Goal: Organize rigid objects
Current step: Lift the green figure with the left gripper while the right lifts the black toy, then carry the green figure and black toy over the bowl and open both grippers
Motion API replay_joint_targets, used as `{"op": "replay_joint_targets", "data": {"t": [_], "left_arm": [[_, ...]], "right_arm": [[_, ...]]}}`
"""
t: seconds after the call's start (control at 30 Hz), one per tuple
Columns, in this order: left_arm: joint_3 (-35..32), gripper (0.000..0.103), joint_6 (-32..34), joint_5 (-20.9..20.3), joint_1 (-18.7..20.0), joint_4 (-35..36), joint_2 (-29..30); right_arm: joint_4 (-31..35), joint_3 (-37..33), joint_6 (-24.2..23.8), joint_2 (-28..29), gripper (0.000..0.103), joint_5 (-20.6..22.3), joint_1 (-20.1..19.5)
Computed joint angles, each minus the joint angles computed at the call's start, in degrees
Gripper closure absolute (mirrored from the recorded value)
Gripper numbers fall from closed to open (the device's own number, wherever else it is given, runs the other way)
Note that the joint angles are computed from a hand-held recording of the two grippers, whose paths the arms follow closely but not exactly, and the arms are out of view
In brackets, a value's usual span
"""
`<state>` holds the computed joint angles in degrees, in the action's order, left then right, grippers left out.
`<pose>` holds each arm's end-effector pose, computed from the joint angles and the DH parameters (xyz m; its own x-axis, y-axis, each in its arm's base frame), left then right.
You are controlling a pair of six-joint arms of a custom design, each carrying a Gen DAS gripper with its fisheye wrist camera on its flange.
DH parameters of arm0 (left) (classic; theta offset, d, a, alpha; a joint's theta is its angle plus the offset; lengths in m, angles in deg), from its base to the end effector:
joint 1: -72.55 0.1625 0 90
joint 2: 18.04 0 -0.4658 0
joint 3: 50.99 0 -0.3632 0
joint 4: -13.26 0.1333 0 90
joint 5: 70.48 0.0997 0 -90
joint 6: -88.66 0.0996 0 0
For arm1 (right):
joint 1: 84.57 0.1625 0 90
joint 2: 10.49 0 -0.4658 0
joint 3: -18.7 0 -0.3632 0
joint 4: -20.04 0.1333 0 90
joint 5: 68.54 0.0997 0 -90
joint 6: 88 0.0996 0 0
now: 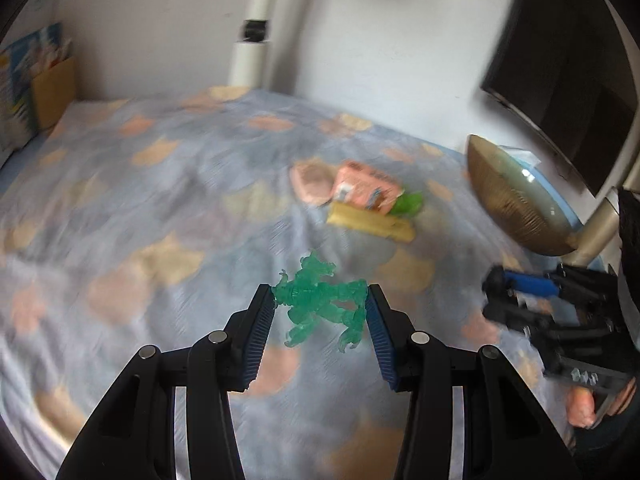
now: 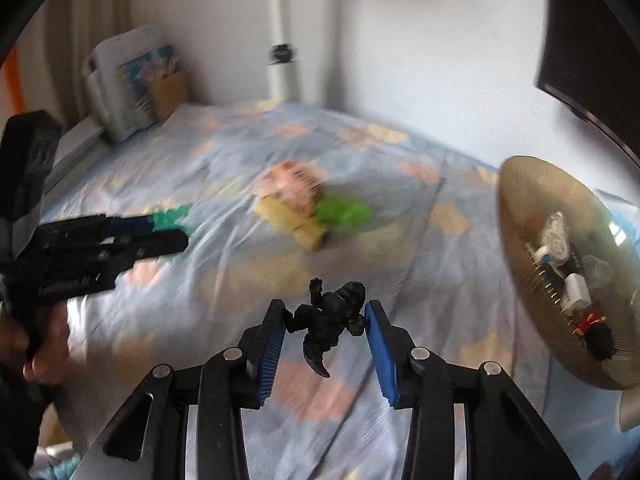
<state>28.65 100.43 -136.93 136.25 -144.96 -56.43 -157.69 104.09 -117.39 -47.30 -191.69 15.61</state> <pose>-0.1853 -0.7656 0.1761 -0.8026 0.4016 -0.4411 0.5706 0.7325 -0.3714 0.2089 -0.7175 0.1675 -0.7039 -0.2074 0.6793 -0.5538 0.7592 -0.3420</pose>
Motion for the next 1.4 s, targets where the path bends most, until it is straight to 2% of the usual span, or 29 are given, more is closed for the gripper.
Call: {"op": "replay_joint_targets", "data": {"t": [0.13,0.27,0.33,0.37,0.43,0.53,0.63,0.77,0.83,0.93,1.03,1.07,1.1,1.4], "left_arm": [[1.51,0.059,-1.84,0.68,0.81,-1.12,-0.79],[2.77,0.059,-1.49,0.62,0.66,-2.97,-1.16],[2.88,0.059,-1.0,0.83,0.62,-2.99,-1.09],[2.95,0.059,-0.82,0.81,0.59,-3.17,-1.07],[3.24,0.059,-0.52,0.73,0.55,-3.93,-1.09],[3.08,0.059,-0.78,0.06,0.77,-3.87,-1.12],[3.14,0.059,-0.75,0.07,0.82,-4.07,-1.12],[3.68,0.059,0.26,0.81,0.52,-5.01,-1.15],[3.84,0.059,0.75,1.04,0.38,-5.23,-1.14],[3.78,0.059,1.0,0.89,0.4,-5.23,-1.09],[3.63,0.059,0.72,0.88,0.49,-5.07,-1.05],[3.58,0.059,0.55,0.87,0.53,-4.98,-1.03],[3.55,0.059,0.37,0.92,0.53,-4.91,-1.01],[3.92,0.059,0.69,1.83,0.22,-4.71,-1.06]], "right_arm": [[6.83,0.94,-0.27,-0.13,0.063,4.37,-0.45],[7.84,0.84,-1.86,1.24,0.063,2.54,-0.13],[7.53,2.05,-1.82,0.5,0.055,1.36,0.05],[6.12,3.12,-2.05,-0.09,0.046,-0.27,0.19],[3.21,4.61,-2.27,-0.93,0.044,-2.61,0.29],[2.49,6.91,2.34,-3.52,0.044,-1.71,-0.38],[3.6,8.24,4.09,-5.03,0.042,2.71,-0.76],[6.72,5.07,4.72,-2.03,0.041,3.11,-0.31],[7.14,3.16,4.96,0.17,0.04,0.87,0.09],[4.32,2.35,4.16,1.78,0.042,-1.24,0.59],[2.14,1.86,3.81,2.59,0.056,-1.79,0.62],[1.22,2.03,3.54,2.64,0.066,-1.73,0.55],[0.75,2.13,3.37,2.57,0.069,-1.47,0.45],[-3.03,5.15,2.66,1.46,0.069,-1.79,1.03]]}}
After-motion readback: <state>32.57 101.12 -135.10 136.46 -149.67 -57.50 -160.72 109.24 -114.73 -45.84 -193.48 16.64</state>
